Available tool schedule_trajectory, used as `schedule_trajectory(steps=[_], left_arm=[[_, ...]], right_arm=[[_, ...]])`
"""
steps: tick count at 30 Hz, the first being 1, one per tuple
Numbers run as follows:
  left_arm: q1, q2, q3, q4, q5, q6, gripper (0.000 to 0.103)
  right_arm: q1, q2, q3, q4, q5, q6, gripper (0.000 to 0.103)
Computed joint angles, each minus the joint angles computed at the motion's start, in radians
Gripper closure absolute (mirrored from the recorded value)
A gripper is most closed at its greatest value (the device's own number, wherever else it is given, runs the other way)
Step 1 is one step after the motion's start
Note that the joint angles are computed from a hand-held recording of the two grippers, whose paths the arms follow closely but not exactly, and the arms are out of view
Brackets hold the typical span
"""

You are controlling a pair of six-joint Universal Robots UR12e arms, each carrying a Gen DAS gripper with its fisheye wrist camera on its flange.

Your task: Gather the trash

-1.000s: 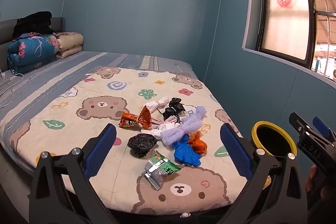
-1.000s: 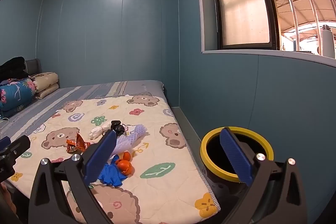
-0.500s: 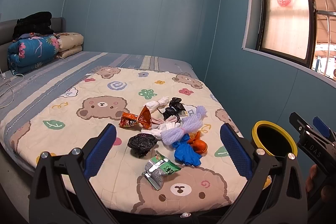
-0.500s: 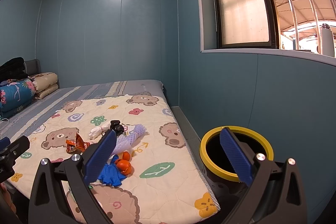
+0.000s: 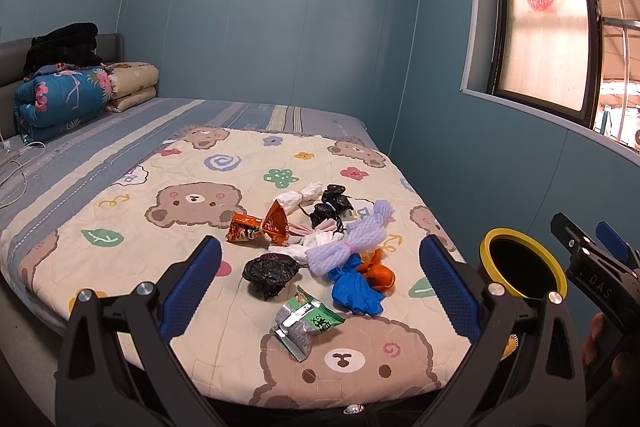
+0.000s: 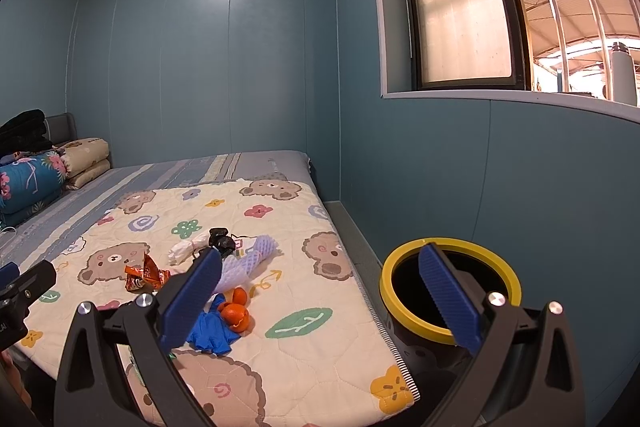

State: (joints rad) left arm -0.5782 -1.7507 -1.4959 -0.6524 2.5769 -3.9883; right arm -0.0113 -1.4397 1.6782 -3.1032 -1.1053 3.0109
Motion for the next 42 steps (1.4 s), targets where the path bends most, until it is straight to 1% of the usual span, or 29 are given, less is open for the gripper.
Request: schedule_trajectory(steps=[42], left_arm=[[0.0, -0.003, -0.006, 0.002, -0.008, -0.01, 0.008]], right_arm=[[0.001, -0.004, -0.001, 0.026, -0.006, -0.003, 0.008]])
